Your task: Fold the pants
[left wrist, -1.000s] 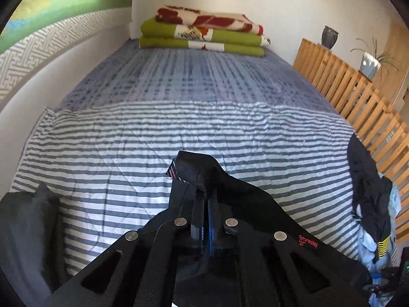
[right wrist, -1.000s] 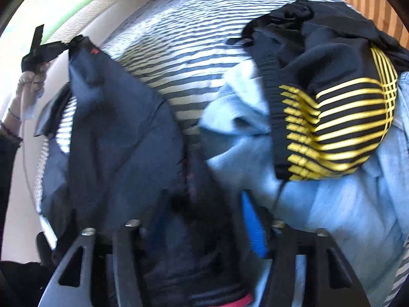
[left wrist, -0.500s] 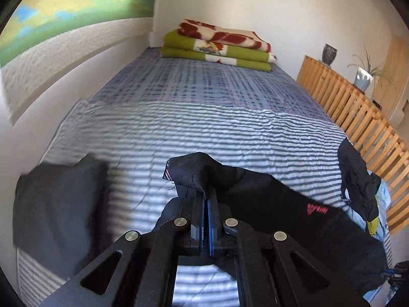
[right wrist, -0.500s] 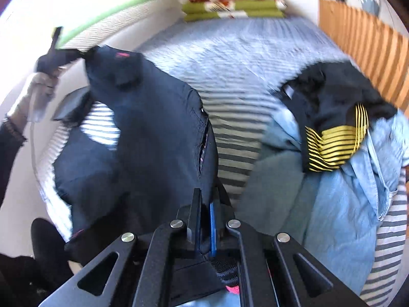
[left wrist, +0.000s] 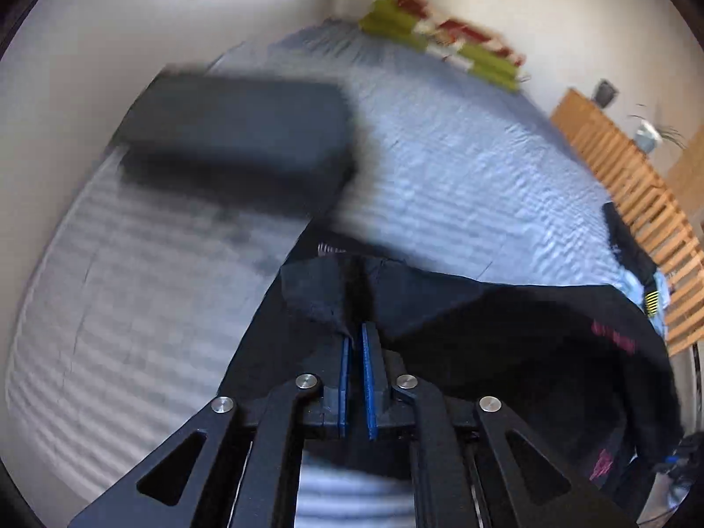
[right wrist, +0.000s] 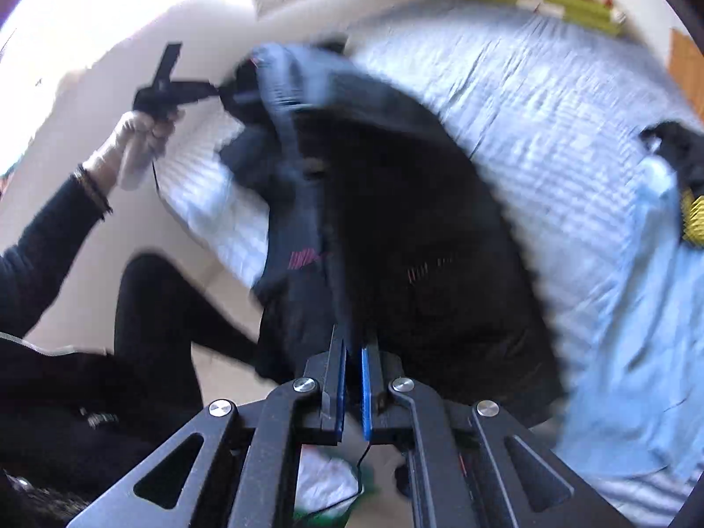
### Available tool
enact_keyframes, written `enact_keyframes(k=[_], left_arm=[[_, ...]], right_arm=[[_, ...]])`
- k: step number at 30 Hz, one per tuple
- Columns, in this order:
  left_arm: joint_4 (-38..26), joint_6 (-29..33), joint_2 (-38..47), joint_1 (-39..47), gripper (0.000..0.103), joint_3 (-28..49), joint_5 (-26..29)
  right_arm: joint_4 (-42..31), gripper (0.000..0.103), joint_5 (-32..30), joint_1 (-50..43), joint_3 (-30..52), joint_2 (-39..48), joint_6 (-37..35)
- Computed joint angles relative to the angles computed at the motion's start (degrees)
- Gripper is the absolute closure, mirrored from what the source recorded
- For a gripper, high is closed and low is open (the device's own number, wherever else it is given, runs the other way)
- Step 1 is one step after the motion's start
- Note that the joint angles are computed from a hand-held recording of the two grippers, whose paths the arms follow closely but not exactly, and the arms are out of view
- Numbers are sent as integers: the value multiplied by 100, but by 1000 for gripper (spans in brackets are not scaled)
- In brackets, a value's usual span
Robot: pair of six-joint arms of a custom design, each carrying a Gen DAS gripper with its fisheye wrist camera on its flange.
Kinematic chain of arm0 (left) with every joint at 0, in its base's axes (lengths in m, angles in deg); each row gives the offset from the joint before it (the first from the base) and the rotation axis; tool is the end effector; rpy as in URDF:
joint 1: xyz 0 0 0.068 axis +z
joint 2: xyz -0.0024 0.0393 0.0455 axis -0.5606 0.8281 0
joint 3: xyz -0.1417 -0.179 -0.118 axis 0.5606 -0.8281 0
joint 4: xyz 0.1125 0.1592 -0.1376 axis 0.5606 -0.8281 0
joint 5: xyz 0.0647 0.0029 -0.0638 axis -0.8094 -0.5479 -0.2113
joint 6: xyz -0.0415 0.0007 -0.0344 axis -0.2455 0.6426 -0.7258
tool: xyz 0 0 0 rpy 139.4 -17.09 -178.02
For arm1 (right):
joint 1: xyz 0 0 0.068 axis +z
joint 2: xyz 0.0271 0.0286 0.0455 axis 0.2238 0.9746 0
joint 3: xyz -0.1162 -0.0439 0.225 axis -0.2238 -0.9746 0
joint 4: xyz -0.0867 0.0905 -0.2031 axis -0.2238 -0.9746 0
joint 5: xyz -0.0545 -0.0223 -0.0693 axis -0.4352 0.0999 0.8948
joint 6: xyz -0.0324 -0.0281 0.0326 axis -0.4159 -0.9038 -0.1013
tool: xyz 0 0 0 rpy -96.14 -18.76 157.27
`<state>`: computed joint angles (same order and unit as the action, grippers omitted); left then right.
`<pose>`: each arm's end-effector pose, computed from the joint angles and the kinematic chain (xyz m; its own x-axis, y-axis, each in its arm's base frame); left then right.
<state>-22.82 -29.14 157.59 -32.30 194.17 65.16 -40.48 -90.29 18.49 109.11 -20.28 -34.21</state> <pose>0.4517 0.0002 0.2078 -0.8371 0.1970 -0.5103 0.3566 0.9039 -0.2361 0.1138 0.0194 0.2386 -0.9193 0.0972 -0.3814 -0.0181 0.9576 0.2875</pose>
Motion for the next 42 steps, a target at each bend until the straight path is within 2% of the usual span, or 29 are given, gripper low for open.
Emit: enact_keyframes(k=[3, 7, 10, 11, 13, 15, 17, 20, 22, 24, 26, 28, 29, 30, 31, 32, 33, 35, 38, 40, 42], left_arm=[[224, 321, -205, 406, 90, -724, 84], [418, 796, -428, 817, 82, -1289, 190], [445, 1176, -450, 847, 78, -1541, -218], [538, 1249, -509, 866, 74, -1728, -394], [612, 1357, -434, 959, 73, -1792, -724], [670, 1200, -321, 1071, 73, -1712, -966], [644, 1001, -271, 1269, 73, -1563, -870], [453, 595, -237, 1397, 73, -1040, -314], [71, 451, -105, 1257, 65, -481, 87], [-255, 494, 12, 924, 42, -1, 468], [-371, 605, 170, 460, 36, 350, 323], [-499, 594, 550, -35, 36, 880, -173], [-707, 558, 853, -183, 36, 1316, -297], [-990, 520, 1213, -342, 36, 1838, -441], [-1123, 486, 1456, -490, 36, 2143, -679], [-1145, 509, 1557, -607, 44, 2203, -912], [-1242, 474, 1752, -710, 68, 2478, -1102], [-1023, 416, 1713, -722, 91, 2202, -1232], [-375, 384, 1384, -523, 100, 1451, -1060], [64, 424, 970, -389, 100, 770, -909], [261, 501, 680, -290, 100, 477, -745]], right_arm=[[106, 98, 183, 479, -372, 139, 298], [-29, 98, -74, -121, -484, 330, -169], [-152, 98, -46, -257, -446, 394, -332], [-152, 98, -41, -225, -438, 440, -326], [-14, 98, 37, -18, -481, 613, -197], [111, 98, 74, 119, -521, 774, -140], [122, 98, 119, 363, -532, 769, 42], [172, 97, -50, 277, -542, 950, -82], [59, 94, -287, 82, -495, 1030, -145], [-193, 93, -392, -93, -243, 1134, -323], [-539, 92, -361, -51, 120, 1040, -347], [-873, 91, -439, -160, 666, 1034, -550], [-1008, 90, -507, -264, 924, 1059, -691], [-1129, 84, -602, -358, 1236, 1133, -841], [-1220, 78, -649, -429, 1574, 1245, -959], [-1262, 76, -667, -478, 1825, 1346, -1057], [-1285, 73, -650, -493, 2122, 1504, -1141], [-1124, 73, -378, -416, 2594, 1895, -1196], [-405, 73, -121, -449, 3116, 2785, -1289], [96, 73, -58, -533, 3626, 3724, -1428], [584, 73, 28, -451, 4231, 4723, -1494]])
